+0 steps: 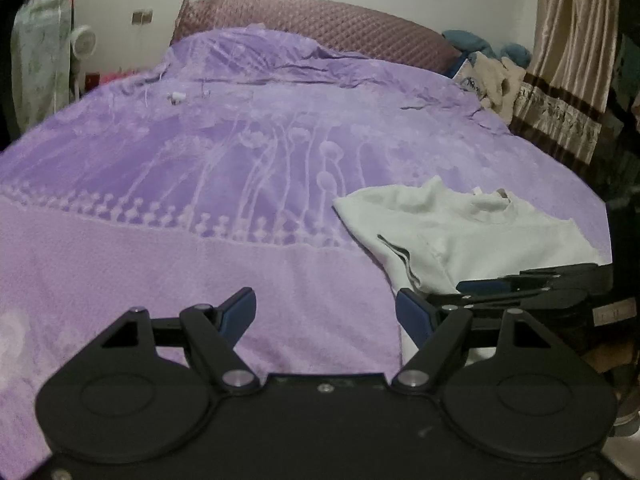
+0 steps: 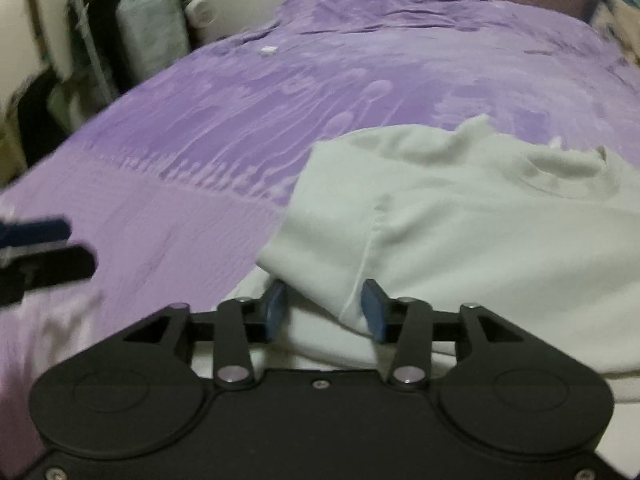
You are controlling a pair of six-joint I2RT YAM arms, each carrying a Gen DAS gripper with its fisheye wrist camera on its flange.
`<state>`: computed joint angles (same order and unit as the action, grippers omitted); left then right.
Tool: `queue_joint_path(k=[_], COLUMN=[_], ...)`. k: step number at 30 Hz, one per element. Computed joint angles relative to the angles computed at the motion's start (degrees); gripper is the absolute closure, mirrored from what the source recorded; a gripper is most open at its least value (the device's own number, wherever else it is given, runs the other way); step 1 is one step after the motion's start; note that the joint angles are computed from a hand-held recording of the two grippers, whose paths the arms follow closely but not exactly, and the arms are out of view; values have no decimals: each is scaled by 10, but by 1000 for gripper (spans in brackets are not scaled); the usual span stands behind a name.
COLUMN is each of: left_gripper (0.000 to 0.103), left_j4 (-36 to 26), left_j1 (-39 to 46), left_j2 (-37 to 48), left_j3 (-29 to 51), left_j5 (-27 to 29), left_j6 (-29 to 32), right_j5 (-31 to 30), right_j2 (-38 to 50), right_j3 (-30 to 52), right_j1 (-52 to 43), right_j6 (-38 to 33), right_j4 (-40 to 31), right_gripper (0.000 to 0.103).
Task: Fold small clothes
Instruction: 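Open the right tool and release the sleeve, then withdraw, then grasp the sweatshirt hem with both tools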
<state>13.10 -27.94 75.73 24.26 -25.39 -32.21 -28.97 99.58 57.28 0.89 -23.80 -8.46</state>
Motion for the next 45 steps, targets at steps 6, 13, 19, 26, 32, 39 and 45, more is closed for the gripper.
queue_joint_path(k=[6, 13, 19, 26, 32, 39, 45], left_gripper=[25, 25, 25, 25, 25, 25, 25], left_j4=[-29, -55, -86, -75, -61, -206, -377], left_j1=[-2, 29, 39, 44, 53, -149, -371], left_j2=[-4, -33, -24, -4, -53, -109, -66], left_j3=[5, -4, 8, 14, -8, 18, 71], left_j5=[-11, 19, 28, 20, 99, -65, -130], left_j6=[-12, -57, -74, -46, -65, -189, -376], right_j5=[35, 137, 205, 236, 107, -181, -236], right_j2=[-12, -18, 105, 103, -25, -177, -14], right_j3=[35, 69, 135, 42, -15, 61, 215], right_j1=[5, 57, 99, 112, 19, -351, -649], right_j6=[35, 99, 126, 168, 135, -126, -469], right_j4=[-41, -8, -56, 94, 90, -276, -616], right_gripper=[78, 78, 79, 77, 48, 19, 17])
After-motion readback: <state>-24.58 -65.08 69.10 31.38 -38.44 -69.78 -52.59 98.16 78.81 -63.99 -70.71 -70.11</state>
